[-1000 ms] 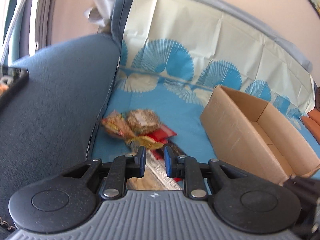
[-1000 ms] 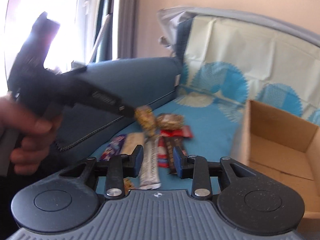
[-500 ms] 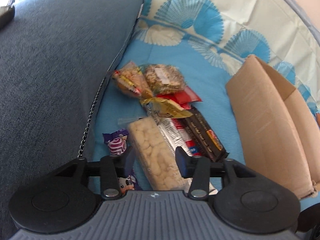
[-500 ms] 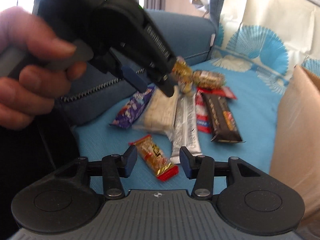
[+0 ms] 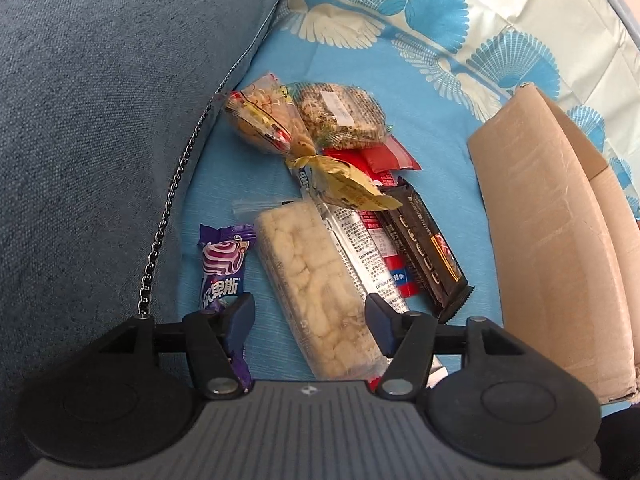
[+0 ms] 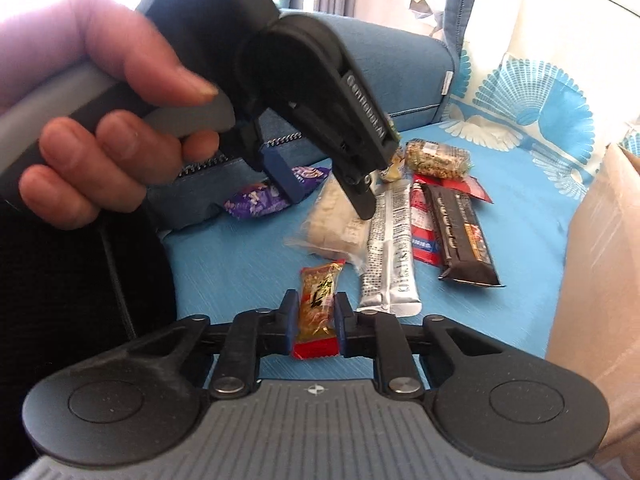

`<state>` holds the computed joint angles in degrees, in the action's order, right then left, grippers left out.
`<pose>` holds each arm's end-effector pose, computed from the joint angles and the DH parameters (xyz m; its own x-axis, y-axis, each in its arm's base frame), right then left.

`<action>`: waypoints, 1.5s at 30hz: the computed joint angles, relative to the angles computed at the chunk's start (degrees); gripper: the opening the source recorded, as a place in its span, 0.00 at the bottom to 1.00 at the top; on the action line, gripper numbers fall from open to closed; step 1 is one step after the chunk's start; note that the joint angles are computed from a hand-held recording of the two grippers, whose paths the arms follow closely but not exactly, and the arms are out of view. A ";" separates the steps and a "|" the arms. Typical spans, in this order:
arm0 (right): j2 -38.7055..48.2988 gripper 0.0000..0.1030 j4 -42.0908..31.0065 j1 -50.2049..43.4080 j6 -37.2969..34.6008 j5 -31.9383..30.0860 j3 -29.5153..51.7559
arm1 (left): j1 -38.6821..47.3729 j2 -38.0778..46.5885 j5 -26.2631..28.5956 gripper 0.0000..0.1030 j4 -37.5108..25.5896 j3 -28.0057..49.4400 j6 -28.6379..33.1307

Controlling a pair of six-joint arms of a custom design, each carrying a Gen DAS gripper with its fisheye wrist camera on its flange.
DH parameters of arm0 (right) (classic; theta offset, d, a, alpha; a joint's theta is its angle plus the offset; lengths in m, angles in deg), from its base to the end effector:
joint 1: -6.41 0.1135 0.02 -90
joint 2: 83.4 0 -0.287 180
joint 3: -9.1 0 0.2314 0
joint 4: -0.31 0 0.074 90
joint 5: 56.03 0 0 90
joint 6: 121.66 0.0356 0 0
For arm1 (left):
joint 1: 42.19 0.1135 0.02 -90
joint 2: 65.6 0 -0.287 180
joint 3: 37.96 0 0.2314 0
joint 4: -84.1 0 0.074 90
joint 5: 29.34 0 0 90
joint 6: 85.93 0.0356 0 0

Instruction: Organize snacks

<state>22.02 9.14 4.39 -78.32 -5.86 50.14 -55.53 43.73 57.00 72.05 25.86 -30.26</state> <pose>0.2543 0.0138 0.0980 -0.3219 -0.5475 -0.7724 -0.8293 0.5566 -0.0489 0.3274 -0.0753 0.1268 -0.7892 -0.3913 -0.4734 -0.3005 0.9182 -0.2580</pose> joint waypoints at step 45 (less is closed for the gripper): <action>-7.24 0.05 -13.16 -6.66 1.28 7.60 2.27 | -2.44 -5.25 5.04 0.39 -7.56 -2.32 3.39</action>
